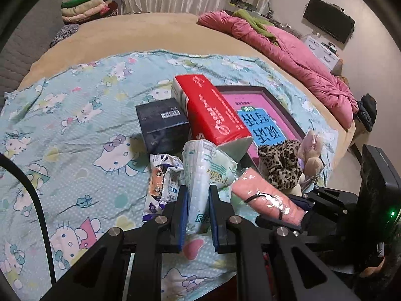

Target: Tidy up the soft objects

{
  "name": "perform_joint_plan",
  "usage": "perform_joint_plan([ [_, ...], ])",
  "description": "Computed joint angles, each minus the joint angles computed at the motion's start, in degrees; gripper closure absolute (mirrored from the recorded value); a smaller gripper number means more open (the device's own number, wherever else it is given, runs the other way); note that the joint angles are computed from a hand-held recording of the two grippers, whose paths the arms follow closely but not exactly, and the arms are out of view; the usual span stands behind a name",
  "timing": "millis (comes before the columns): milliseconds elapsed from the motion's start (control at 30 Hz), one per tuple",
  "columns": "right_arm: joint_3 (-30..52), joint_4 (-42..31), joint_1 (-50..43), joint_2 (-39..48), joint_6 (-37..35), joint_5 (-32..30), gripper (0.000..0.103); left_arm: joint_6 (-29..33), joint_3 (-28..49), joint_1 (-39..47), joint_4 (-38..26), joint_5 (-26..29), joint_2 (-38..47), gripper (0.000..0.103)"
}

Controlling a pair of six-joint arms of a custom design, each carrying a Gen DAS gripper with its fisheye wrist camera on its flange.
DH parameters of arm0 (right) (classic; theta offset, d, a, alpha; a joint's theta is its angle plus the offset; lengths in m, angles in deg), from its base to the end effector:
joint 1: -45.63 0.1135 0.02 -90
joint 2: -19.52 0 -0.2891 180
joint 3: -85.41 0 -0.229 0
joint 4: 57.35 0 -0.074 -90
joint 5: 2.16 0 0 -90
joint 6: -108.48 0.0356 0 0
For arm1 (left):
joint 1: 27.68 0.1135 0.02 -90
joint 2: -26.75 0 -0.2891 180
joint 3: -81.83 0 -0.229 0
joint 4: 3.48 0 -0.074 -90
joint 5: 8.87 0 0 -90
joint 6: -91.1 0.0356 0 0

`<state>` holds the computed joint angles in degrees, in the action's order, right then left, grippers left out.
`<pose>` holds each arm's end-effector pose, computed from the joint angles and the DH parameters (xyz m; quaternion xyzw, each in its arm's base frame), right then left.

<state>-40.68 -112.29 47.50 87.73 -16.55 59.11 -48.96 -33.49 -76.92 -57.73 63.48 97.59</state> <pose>0.1712 0.0227 0.2270 -0.3440 0.8898 0.1841 0.2369 0.1427 -0.1491 0.2682 -0.0460 0.9551 -0.0963 0.2764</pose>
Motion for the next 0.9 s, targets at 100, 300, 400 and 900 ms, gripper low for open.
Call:
perform_joint_plan([
  [100, 1.64, -0.9, -1.92, 0.0, -0.26, -1.7, 0.066, -1.04, 1.92, -1.0, -1.56, -1.34, 0.16, 0.087],
  [300, 7.34, -4.78, -7.81, -0.38, -1.11, -5.75, 0.066, -2.73, 7.82, -4.62, -5.4, -4.99, 2.16, 0.087],
  [400, 10.88, -7.16, -10.98, -0.26, -2.39, -8.34, 0.066, -2.93, 10.92, -6.07, -7.03, -6.5, 3.99, 0.087],
  [900, 20.49, -12.27, -19.65, 0.88, -4.93, -15.67, 0.065, -4.28, 26.74, -10.74, -15.52, -13.21, 12.21, 0.087],
])
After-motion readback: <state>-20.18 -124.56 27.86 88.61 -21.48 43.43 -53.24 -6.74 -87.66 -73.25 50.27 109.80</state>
